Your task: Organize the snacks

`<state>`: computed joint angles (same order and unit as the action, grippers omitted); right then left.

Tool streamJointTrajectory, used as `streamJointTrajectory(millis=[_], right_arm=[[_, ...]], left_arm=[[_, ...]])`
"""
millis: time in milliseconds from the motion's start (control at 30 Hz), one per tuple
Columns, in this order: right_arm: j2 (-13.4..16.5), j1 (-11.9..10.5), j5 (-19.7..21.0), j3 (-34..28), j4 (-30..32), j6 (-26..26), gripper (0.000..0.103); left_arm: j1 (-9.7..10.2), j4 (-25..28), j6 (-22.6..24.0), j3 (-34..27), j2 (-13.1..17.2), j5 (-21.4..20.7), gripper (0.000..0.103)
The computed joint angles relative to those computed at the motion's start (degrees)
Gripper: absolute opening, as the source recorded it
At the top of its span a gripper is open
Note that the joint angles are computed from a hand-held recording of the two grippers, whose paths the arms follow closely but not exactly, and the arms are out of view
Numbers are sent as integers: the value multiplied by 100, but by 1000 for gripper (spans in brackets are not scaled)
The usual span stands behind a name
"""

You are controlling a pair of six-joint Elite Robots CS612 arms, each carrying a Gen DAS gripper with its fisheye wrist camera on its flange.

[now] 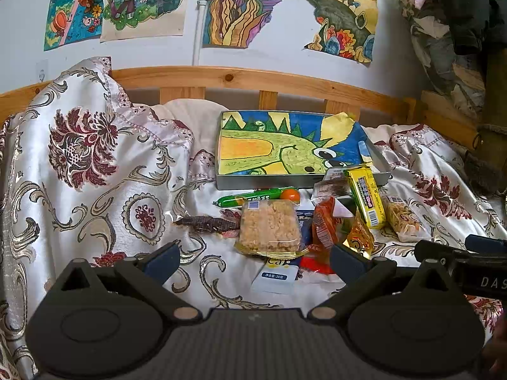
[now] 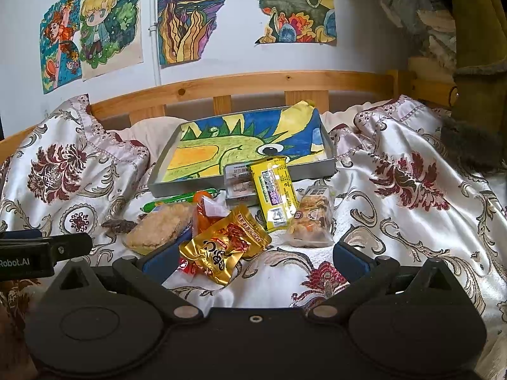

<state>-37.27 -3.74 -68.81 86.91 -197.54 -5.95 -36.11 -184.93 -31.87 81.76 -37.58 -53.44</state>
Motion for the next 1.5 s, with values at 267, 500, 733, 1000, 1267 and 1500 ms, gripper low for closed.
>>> streamJointTrajectory(millis=[267, 500, 733, 1000, 1267, 1500], right_arm=[[3, -3, -5, -2, 0, 2, 102], [-6, 12, -121, -9, 47, 67, 102], [-7, 10, -90, -5, 59, 39, 102], [-15, 5, -39, -12, 202, 51, 102], [-5, -5, 50, -30, 249, 29, 102], [13, -5, 134, -41, 162, 13, 102]], left_arm=[[2, -2, 2, 3, -2, -8, 102], [1, 10, -65, 62, -13, -3, 102], [1, 18, -67, 62, -14, 0, 102], [4, 61, -158, 66, -24, 19, 102], [5, 79, -150, 59, -22, 24, 102], [2, 72, -138, 51, -18, 44, 102]])
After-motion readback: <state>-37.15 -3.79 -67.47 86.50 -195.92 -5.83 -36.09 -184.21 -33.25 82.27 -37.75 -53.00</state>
